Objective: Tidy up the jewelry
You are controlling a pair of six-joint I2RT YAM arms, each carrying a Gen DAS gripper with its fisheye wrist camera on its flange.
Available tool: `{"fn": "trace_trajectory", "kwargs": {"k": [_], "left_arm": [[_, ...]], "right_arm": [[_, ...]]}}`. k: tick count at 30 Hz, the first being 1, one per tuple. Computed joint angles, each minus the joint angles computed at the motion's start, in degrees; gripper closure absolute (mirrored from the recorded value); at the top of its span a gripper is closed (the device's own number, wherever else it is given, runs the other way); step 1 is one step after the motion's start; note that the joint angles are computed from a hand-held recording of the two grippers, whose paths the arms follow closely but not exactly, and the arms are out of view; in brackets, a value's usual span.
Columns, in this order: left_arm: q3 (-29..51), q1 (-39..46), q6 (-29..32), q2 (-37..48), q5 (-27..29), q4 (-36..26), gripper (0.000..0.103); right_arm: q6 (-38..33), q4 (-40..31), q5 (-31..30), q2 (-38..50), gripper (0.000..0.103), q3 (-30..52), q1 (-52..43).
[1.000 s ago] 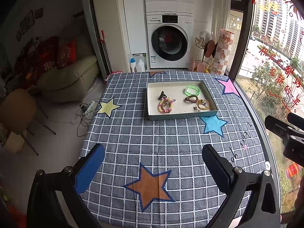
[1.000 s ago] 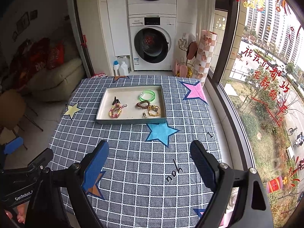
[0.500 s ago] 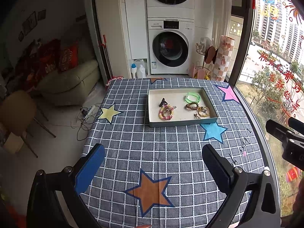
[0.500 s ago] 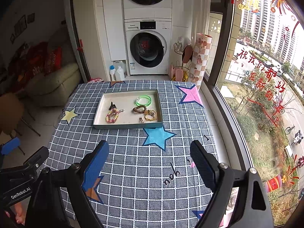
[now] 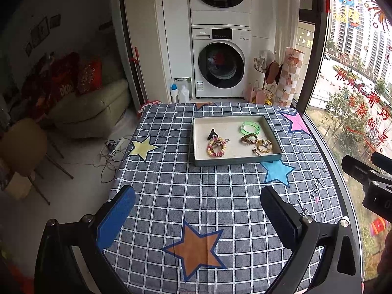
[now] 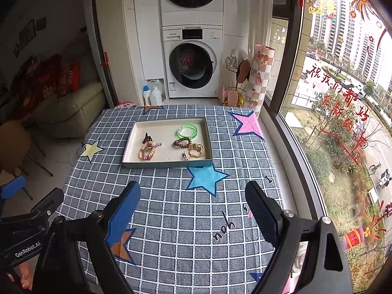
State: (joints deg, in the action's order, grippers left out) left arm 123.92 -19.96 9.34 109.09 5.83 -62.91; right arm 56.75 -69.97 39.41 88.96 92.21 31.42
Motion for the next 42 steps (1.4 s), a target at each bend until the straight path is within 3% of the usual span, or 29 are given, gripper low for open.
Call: {"fn": "trace_trajectory", "kwargs": {"k": [42], "left_arm": [[-0.6,-0.1,0.3,-0.3,0.6,-0.7,0.0]], "right_arm": [[0.9,0.0,0.0,0.8,0.014,0.5,0.9]]}}
